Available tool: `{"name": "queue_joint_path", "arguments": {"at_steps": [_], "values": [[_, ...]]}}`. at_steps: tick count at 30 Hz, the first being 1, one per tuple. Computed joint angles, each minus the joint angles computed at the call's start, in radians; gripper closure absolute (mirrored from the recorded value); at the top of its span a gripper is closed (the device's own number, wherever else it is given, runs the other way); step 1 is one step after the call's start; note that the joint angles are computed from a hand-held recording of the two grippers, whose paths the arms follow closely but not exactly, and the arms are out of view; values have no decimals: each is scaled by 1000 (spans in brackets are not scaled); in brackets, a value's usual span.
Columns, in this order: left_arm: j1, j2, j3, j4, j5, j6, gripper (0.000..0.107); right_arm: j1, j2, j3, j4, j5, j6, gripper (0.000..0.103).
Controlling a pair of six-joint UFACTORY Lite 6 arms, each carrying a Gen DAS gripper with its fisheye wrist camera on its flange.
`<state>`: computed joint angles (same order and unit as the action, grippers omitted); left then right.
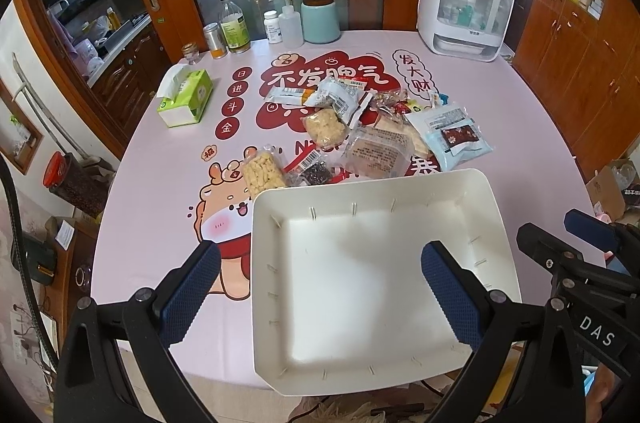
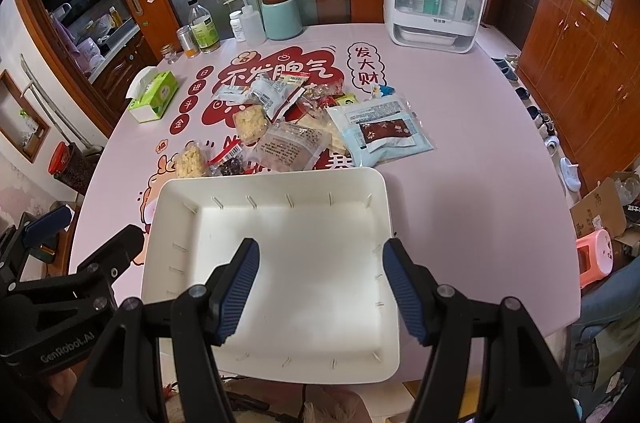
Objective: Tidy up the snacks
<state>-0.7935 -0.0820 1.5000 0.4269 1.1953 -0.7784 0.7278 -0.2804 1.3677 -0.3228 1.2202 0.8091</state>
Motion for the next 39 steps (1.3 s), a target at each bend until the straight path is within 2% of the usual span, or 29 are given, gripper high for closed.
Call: {"name": "queue_joint_path", "arguments": {"at_steps": [5, 10, 17, 28, 39], "values": [[0, 1, 0, 2, 0, 1, 7, -14, 12, 23, 8, 5, -18, 38], [-32, -45, -90, 27, -29, -47, 7, 19, -34, -57, -15, -27, 31, 38], [-36, -46, -87, 29, -20, -50, 7, 8, -38, -50, 2, -27, 8, 38], [-73, -2, 6, 65, 58, -98, 7, -44, -32, 8, 44, -28, -107, 38], [-163, 21, 35, 108, 128, -237, 7, -126, -101, -49, 120, -51, -244, 38]]}}
